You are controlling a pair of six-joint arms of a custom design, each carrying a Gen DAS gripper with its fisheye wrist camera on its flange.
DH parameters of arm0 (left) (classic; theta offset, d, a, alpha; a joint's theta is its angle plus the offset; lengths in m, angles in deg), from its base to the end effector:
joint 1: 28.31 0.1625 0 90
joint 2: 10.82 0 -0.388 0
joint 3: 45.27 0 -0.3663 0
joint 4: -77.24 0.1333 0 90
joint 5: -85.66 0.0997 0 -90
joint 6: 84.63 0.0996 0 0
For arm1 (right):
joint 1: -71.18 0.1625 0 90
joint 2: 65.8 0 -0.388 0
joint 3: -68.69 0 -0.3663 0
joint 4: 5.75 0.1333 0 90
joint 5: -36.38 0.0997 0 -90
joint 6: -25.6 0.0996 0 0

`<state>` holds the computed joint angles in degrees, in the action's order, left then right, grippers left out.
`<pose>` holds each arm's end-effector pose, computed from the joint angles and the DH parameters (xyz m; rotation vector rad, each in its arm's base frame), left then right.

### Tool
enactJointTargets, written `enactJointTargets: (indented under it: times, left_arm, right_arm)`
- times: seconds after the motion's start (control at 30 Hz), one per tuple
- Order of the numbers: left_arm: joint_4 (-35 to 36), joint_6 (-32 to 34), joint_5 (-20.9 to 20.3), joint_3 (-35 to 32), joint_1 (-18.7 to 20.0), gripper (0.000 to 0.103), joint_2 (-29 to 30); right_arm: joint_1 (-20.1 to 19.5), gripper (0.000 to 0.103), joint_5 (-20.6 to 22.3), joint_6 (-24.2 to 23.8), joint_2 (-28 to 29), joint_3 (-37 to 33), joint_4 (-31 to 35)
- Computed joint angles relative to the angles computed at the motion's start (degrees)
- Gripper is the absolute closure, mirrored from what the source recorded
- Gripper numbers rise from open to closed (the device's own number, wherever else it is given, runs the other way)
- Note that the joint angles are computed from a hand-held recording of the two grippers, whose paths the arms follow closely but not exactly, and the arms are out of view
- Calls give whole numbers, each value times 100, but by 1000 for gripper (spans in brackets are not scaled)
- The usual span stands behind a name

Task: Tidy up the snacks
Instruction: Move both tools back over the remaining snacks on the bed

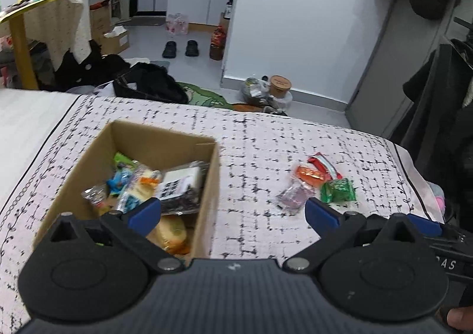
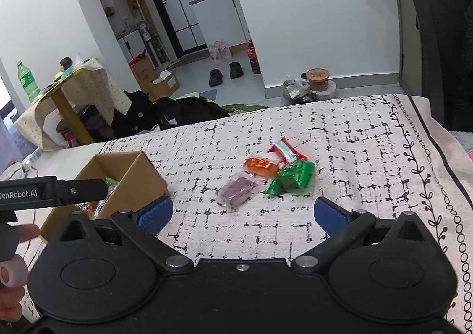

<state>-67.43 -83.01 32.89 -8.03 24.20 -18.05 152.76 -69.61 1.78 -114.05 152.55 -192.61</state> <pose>-0.3490 -0.7730 -0.0023 0.6743 2.4573 -0.7921 0.0040 -0.6961 0.2800 0.1194 -2.3190 1.2258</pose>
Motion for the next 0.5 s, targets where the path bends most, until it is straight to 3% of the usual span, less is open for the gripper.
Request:
enactJointTargets:
  times: [0.27,0.5]
  left_arm:
    - [287,290,-277,-935,-31,2,590]
    - [969,426,-455,-2492,-26,5,1467]
  right_arm:
    - [-149,10,105,270,-35,-147,169]
    - [-265,18,148,389,19,-324,248]
